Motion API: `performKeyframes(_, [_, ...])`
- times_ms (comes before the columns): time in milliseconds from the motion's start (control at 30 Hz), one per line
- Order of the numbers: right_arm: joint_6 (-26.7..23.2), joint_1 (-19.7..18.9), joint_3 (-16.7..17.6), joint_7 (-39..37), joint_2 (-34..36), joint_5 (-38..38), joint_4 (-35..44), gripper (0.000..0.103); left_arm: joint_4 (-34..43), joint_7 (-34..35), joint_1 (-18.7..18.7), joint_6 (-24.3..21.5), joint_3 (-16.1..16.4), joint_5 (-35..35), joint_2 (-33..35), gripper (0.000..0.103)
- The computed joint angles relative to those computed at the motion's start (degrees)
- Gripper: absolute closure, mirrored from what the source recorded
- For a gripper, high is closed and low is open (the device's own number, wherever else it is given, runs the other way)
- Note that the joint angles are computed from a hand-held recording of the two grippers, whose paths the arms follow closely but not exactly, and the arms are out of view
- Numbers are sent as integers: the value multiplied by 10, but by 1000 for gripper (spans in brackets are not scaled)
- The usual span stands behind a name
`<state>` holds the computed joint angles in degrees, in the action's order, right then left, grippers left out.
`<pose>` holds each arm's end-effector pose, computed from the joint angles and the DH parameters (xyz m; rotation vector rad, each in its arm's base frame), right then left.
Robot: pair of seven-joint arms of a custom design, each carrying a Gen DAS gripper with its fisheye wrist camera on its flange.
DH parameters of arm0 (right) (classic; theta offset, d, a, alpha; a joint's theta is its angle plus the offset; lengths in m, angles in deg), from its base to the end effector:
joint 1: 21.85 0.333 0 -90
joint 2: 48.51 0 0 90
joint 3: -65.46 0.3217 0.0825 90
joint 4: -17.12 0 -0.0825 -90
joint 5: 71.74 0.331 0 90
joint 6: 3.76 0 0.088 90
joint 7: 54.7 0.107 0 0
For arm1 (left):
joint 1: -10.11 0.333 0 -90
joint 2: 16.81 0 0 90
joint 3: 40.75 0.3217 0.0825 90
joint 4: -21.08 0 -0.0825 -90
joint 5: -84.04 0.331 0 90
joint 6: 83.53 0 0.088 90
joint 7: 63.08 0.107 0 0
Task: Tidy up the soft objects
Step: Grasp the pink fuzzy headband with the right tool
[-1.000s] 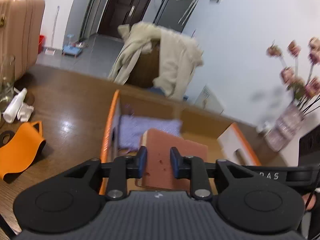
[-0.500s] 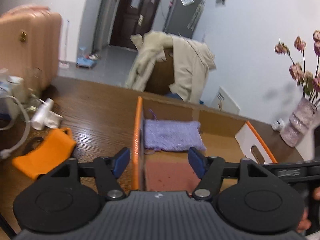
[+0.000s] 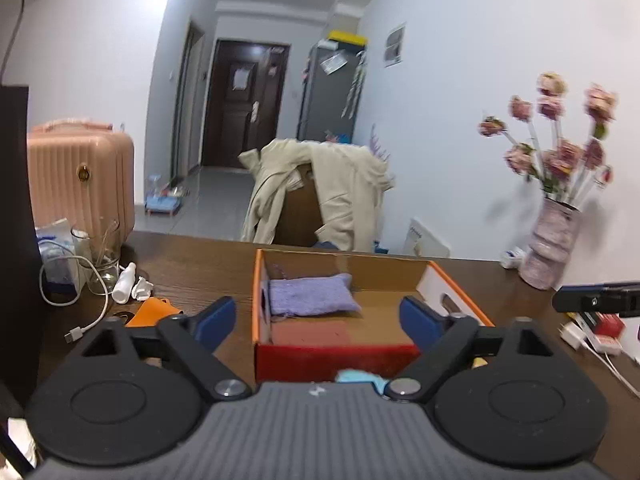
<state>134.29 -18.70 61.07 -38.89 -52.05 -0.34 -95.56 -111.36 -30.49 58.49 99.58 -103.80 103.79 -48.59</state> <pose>0.5324 -0.0069 0.5813 -1.7549 1.0505 -0.3332 0.4175 -0.2459 0.5737 -1.5982 1.3924 -1.0897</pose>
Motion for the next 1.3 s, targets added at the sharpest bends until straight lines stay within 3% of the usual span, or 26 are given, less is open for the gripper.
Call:
performKeyframes(167, [34, 4, -19, -126, -99, 41, -129, 31, -102, -9, -95, 40, 44, -16, -88, 4])
performKeyframes(367, [72, 23, -45, -286, -206, 145, -286, 29, -217, -63, -159, 62, 12, -73, -213, 1])
performKeyframes(433, [61, 19, -47, -285, -228, 154, -329, 29, -244, -92, -182, 67, 1, -87, -223, 0])
performKeyframes(533, [56, 13, -38, -266, -236, 136, -357, 29, -254, -89, -200, 59, 12, -76, -195, 0])
performKeyframes(600, [67, 16, -28, -267, -235, 137, -361, 29, -255, -86, -190, 61, 14, -71, -197, 0])
performKeyframes(667, [63, 21, -27, -267, -232, 139, -358, 29, -258, -89, -162, 98, 8, -73, -193, 0])
performKeyframes(733, [52, 31, -24, -266, -218, 151, -347, 29, -255, -77, -125, 147, 0, -74, -144, 1])
performKeyframes(767, [46, 35, -21, -264, -206, 156, -338, 29, -244, -71, -112, 143, -2, -77, -106, 1])
performKeyframes(833, [48, 45, -7, -260, -176, 171, -317, 30, -221, -63, -82, 133, -14, -89, -35, 15])
performKeyframes(900, [53, 58, 12, -243, -139, 180, -289, 32, -208, -48, -51, 153, -28, -95, 30, 25])
performKeyframes(1033, [42, 76, 32, -210, -72, 181, -235, 39, -198, -8, -1, 187, -65, -108, 86, 28])
performKeyframes(1167, [44, 87, 47, -148, -14, 164, -187, 46, -204, 32, 18, 242, -84, -114, 159, 40])
performKeyframes(1200, [46, 89, 50, -130, -2, 158, -178, 49, -206, 40, 19, 252, -89, -118, 179, 48])
performKeyframes(1233, [43, 88, 51, -124, 6, 156, -172, 55, -206, 45, 12, 256, -82, -116, 202, 54])
performKeyframes(1300, [25, 84, 50, -109, 22, 151, -163, 57, -207, 51, -7, 264, -63, -118, 228, 56])
